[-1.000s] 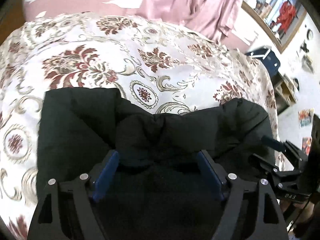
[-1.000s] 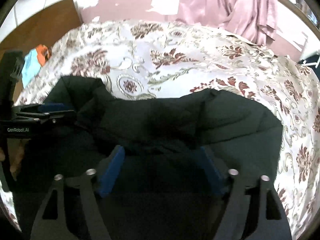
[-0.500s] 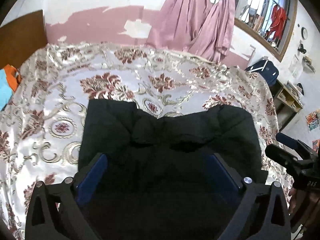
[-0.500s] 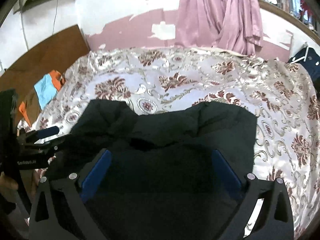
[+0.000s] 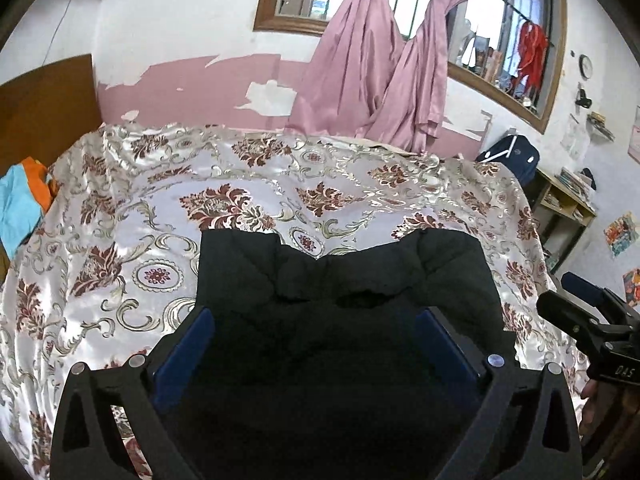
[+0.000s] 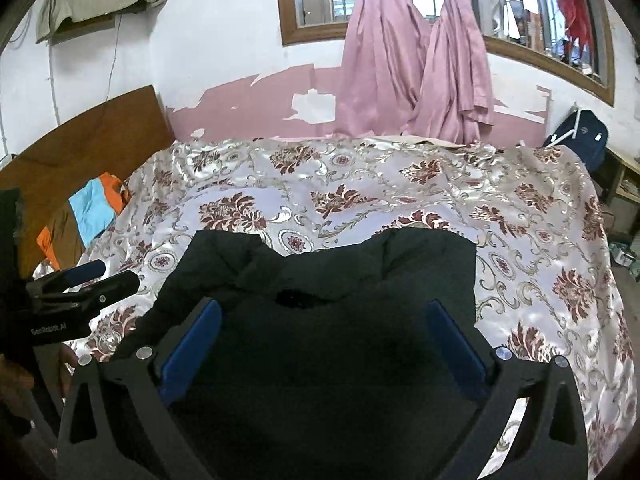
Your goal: Fold large clothes
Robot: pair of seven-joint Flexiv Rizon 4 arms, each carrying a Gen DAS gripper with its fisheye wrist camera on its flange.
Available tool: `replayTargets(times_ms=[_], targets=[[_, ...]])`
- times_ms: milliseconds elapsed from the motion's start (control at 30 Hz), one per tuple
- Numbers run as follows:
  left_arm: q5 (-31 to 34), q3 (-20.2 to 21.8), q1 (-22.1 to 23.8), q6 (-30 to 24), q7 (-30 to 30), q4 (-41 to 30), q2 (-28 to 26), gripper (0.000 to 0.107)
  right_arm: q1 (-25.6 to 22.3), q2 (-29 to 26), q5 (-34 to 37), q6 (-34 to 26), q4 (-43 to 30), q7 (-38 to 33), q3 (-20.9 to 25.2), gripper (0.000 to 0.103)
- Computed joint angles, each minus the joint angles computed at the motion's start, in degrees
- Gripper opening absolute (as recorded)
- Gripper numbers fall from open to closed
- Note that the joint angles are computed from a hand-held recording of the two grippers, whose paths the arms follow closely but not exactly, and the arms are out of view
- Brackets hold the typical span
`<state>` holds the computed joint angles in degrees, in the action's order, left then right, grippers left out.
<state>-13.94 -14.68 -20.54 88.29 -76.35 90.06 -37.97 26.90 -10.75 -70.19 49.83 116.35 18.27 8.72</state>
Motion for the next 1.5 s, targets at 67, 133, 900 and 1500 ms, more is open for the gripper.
replayTargets(times_ms=[67, 133, 900, 1500], targets=[[0.33, 0.01, 0.35, 1.42, -0.07, 1.63, 0.89, 0.103, 1.27, -0.02, 0.66, -2.76, -0.5, 0.72, 0.69, 0.101], [-0.11, -3.03, 2.78, 2.64, 0.62, 3.67, 1.56, 0.103, 2.28, 0.36, 0.63, -5.04, -0.42, 2.38, 1.17, 0.101], [8.6, -21.1, 20.72, 13.86, 2.51, 19.45, 3.14, 0.103, 12.23, 0.51, 4.42, -24.02, 0.96, 13.58, 6.15, 0.101], [21.1, -9.91, 14.24, 30.16, -8.94, 24.2, 2.53, 0.103, 12.9, -1.79, -6.9, -20.48, 4.39, 15.71, 5.09, 0.101]])
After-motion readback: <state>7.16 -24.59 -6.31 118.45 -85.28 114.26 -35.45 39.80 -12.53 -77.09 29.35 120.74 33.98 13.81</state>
